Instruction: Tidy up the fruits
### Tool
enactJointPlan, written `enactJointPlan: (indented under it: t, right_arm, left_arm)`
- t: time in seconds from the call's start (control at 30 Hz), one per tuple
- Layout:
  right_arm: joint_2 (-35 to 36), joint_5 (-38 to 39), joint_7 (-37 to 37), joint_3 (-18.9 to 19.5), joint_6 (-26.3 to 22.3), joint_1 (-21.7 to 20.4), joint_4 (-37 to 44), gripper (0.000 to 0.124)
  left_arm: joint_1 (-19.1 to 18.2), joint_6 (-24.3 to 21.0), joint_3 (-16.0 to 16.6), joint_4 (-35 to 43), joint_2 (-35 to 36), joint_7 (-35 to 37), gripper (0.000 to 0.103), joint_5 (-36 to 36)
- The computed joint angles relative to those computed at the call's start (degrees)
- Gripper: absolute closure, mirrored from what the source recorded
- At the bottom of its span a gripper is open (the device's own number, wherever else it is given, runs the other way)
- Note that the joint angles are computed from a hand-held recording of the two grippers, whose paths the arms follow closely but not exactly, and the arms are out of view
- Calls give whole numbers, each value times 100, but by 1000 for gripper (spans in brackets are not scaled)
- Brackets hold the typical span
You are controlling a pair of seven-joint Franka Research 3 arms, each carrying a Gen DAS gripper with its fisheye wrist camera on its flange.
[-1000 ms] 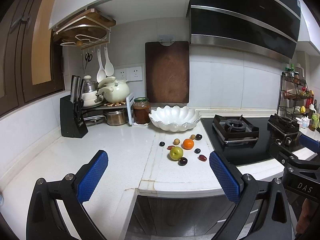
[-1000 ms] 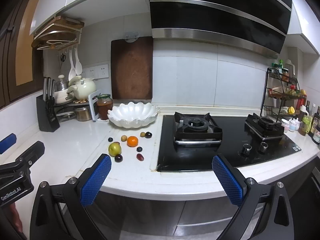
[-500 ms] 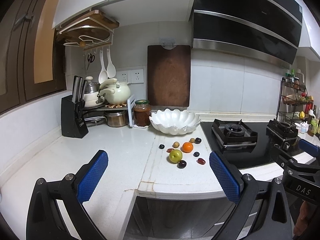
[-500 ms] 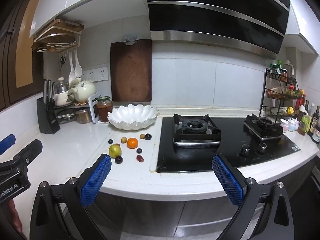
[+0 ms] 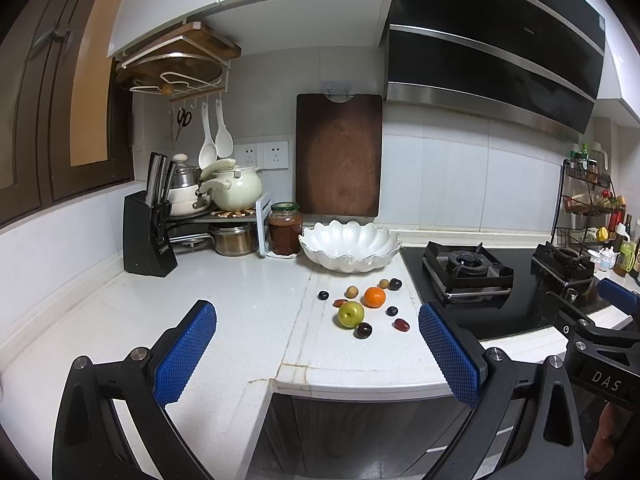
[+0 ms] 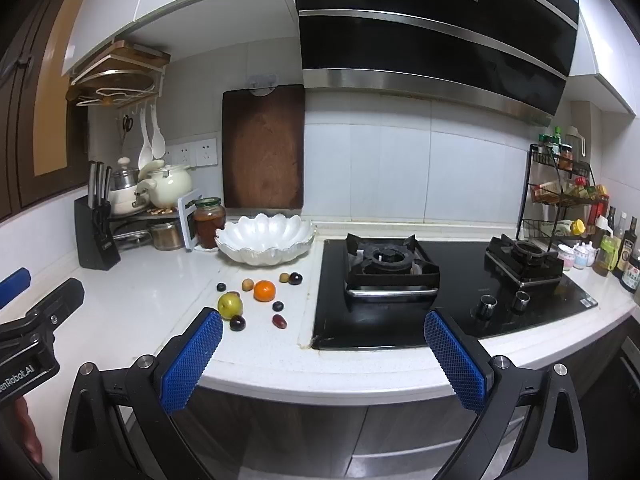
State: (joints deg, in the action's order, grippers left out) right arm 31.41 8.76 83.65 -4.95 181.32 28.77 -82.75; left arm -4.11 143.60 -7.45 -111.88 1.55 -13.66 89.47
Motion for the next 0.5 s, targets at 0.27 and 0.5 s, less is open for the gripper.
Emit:
enactJointPlan:
  t: [0.27, 0.5]
  right_arm:
    - [-4, 8, -16, 20, 5, -11, -8, 21]
    - [-17, 16, -9, -14, 17, 19, -29, 21]
  left_arm:
    - [11, 2, -6, -51, -42, -35, 0, 35]
    - [15, 0, -12, -67, -65, -45, 0, 47]
